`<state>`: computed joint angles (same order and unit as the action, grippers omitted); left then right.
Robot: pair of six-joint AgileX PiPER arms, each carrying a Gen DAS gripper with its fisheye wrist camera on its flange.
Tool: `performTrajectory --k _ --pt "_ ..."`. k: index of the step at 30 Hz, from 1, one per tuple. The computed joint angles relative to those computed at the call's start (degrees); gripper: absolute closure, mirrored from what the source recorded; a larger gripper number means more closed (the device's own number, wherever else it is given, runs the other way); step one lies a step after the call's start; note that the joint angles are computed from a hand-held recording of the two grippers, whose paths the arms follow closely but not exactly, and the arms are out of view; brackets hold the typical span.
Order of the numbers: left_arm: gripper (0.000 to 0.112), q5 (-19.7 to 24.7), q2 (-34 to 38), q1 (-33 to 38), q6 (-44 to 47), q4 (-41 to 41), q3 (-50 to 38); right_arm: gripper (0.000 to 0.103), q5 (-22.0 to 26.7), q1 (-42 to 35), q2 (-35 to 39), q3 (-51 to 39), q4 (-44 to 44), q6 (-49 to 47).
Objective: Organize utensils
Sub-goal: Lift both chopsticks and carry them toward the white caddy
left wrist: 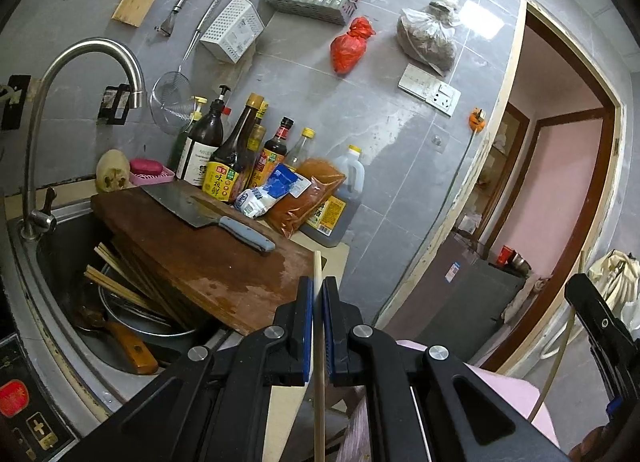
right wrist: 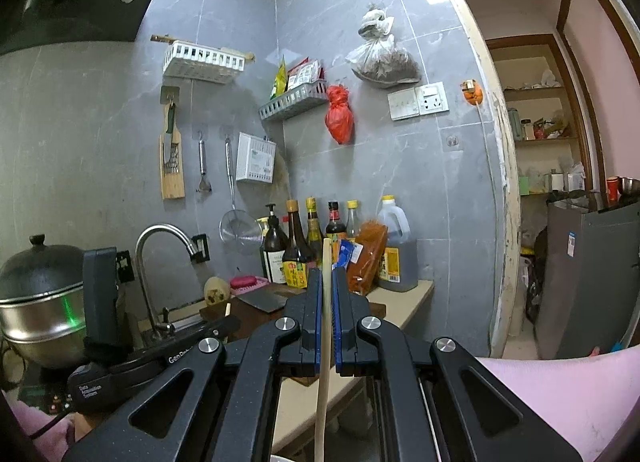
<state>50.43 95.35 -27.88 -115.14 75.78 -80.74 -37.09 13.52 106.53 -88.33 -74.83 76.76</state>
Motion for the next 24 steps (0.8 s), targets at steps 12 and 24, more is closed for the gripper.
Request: performTrajectory --k 12,24 --pt "0.107 0.29 2.13 -0.71 3.3 -0.71 -1.97 0.099 -0.26 -0.44 0.99 -1.02 -4.57 2.67" --pt "0.107 -3.19 0.54 1.57 -4.23 1.2 2.4 0.098 -0.37 -0.3 0.9 -0.38 -5.97 3.12"
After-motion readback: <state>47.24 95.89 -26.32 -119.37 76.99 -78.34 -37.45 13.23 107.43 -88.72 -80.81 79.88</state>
